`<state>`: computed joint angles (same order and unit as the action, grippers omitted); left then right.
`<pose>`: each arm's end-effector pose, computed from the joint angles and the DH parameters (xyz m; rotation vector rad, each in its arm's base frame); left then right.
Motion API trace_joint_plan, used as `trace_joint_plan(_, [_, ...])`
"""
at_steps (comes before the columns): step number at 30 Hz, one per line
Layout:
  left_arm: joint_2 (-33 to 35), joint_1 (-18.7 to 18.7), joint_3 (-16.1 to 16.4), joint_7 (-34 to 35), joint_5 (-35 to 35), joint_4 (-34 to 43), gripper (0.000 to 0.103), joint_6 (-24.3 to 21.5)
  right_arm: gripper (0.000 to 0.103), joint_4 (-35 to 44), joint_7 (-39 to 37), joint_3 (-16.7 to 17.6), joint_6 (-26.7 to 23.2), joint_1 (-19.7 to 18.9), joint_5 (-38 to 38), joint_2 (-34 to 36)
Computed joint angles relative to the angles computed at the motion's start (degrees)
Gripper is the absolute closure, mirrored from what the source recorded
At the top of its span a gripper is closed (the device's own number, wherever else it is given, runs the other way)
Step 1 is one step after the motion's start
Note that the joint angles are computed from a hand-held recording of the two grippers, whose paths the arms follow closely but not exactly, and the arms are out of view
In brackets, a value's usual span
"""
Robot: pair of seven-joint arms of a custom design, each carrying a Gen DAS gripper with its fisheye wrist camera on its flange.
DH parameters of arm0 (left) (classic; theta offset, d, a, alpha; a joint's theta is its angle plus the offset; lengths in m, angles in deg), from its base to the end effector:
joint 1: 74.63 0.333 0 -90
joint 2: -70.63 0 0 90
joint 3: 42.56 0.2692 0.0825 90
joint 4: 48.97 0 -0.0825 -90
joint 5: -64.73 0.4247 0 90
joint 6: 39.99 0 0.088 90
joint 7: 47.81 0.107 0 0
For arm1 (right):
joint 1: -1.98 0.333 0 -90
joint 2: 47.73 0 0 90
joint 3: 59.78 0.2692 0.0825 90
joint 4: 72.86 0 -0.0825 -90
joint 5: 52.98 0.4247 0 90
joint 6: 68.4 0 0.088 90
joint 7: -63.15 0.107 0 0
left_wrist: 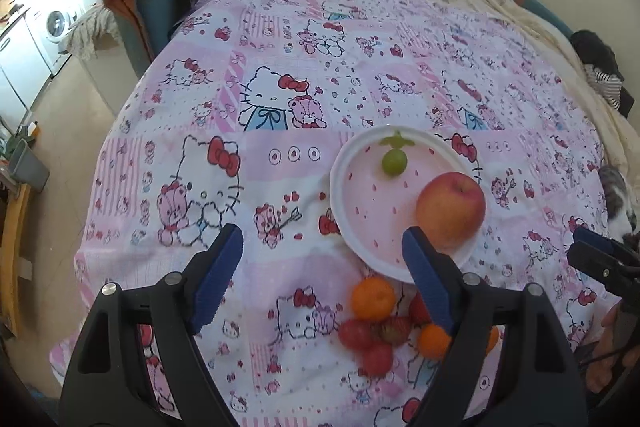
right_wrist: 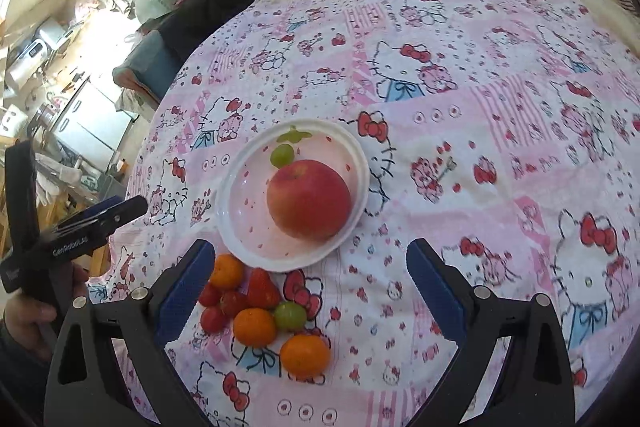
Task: Organize fruits
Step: 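Grasp the orange tangerine with the right gripper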
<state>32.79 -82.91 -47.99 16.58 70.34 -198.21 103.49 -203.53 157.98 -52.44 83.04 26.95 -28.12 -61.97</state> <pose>0.4443 -0.1081 0.4728 -2.0546 1.7696 -0.6141 0.4811 0.2933 0.4589 -1.8914 1.5978 -0.0169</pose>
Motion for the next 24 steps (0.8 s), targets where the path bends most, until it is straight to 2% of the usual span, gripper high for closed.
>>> trace_joint_plan(12, [-11.30,-1.20,-1.60,-3.69,1.50,-8.22,0.024,-1.92,0.004,-6.90,2.84,0.52,0.60,0.70,-0.25,-6.70])
trace_joint_plan(16, [-12.73,-1.06,-4.14,-5.69,4.32,-8.70,0.023,-2.73,0.004,-8.31,4.62,1.39,1.30,0.29,-2.33,-7.70])
trace_joint_plan(19, [-13.89,-1.52,-5.05,-7.11,6.21,-9.66,0.024,-2.40,0.004,-10.26,5.71,1.97,4.10,0.19,-4.17,-8.68])
trace_joint_plan(24, [-14.39,-3.24,-3.02,-8.47,4.58,-11.43,0.023,-1.94,0.004,-11.14,8.15,2.41,3.09,-0.88,-6.90,-9.13])
